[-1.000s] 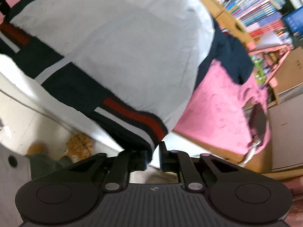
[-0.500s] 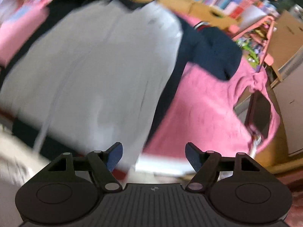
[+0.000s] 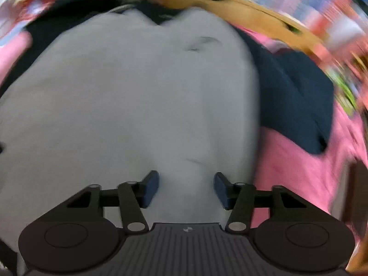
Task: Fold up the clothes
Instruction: 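Grasp the striped navy cuff with the right gripper, pull the sleeve out, release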
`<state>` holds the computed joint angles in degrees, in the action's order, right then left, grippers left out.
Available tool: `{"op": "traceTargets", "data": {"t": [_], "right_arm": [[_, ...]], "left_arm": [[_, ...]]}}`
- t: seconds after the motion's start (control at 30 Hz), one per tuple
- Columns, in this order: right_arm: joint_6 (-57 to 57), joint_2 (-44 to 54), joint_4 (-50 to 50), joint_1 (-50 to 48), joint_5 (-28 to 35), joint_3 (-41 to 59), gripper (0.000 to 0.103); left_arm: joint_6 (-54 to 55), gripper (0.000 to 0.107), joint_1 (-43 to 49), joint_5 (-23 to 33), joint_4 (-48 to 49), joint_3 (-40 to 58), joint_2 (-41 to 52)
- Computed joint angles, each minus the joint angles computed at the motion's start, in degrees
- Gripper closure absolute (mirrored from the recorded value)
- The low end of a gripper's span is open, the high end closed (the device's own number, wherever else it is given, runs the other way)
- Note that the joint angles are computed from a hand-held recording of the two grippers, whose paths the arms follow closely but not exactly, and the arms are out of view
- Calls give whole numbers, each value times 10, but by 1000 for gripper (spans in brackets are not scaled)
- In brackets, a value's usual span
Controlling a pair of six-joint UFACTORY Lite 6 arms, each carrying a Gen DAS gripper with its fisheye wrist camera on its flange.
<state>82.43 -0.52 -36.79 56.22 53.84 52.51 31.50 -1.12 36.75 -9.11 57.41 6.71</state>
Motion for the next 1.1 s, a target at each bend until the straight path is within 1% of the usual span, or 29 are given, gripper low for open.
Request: {"op": "traceTargets", "data": {"t": [0.03,0.07,0.1,0.13,0.17,0.2,0.23,0.3,0.4,0.5,0.57,0.6,0.63,0.67,0.7,0.73,0.77,0.87,0.97,1.03,1.1], "right_arm": [[-27,-29,22,-27,31,-9,49],[-49,-66,21,-51,54,-16,49],[-61,-108,1,-71,62,-28,44],[-81,-138,-29,-99,60,-31,32],[-97,-144,-64,-130,58,-19,24],[-112,-125,-103,-166,50,4,15],[-118,-83,-142,-205,36,38,14],[-120,37,-198,-284,-8,133,14],[-175,217,-202,-368,-56,303,14],[-242,385,-175,-398,-47,483,12],[-304,474,-120,-405,-6,603,12],[-337,502,-85,-412,4,644,23],[-362,516,-54,-421,0,662,46],[-371,513,-40,-424,-8,658,62],[-374,510,-48,-421,-3,654,89],[-365,495,-81,-413,-8,626,92],[-339,462,-133,-401,-17,574,94],[-219,318,-292,-369,-10,395,95],[-129,151,-379,-350,47,254,95],[-105,42,-411,-343,103,189,95],[-102,-34,-428,-366,128,143,95]], "left_arm": [[1,4,1,0,-1,0,0],[2,4,2,0,-2,-1,1],[-1,4,3,3,-2,1,3],[-5,4,5,6,-3,4,6],[-9,4,5,8,-2,5,8],[-15,4,4,10,1,7,10],[-21,4,2,11,5,9,11],[-35,4,-1,17,14,14,15],[-62,4,-5,29,32,23,22],[-86,4,-8,36,46,26,25],[-96,4,-8,37,52,24,23],[-96,4,-6,37,52,22,22],[-97,4,-5,37,52,21,21],[-93,4,-2,37,50,19,20],[-88,4,1,37,48,17,20],[-82,4,4,37,45,15,19],[-77,4,8,36,42,14,19],[-73,4,13,34,43,6,13],[-66,4,19,33,43,0,10],[-58,4,25,35,41,-2,10],[-50,4,30,37,40,-2,11]]}}
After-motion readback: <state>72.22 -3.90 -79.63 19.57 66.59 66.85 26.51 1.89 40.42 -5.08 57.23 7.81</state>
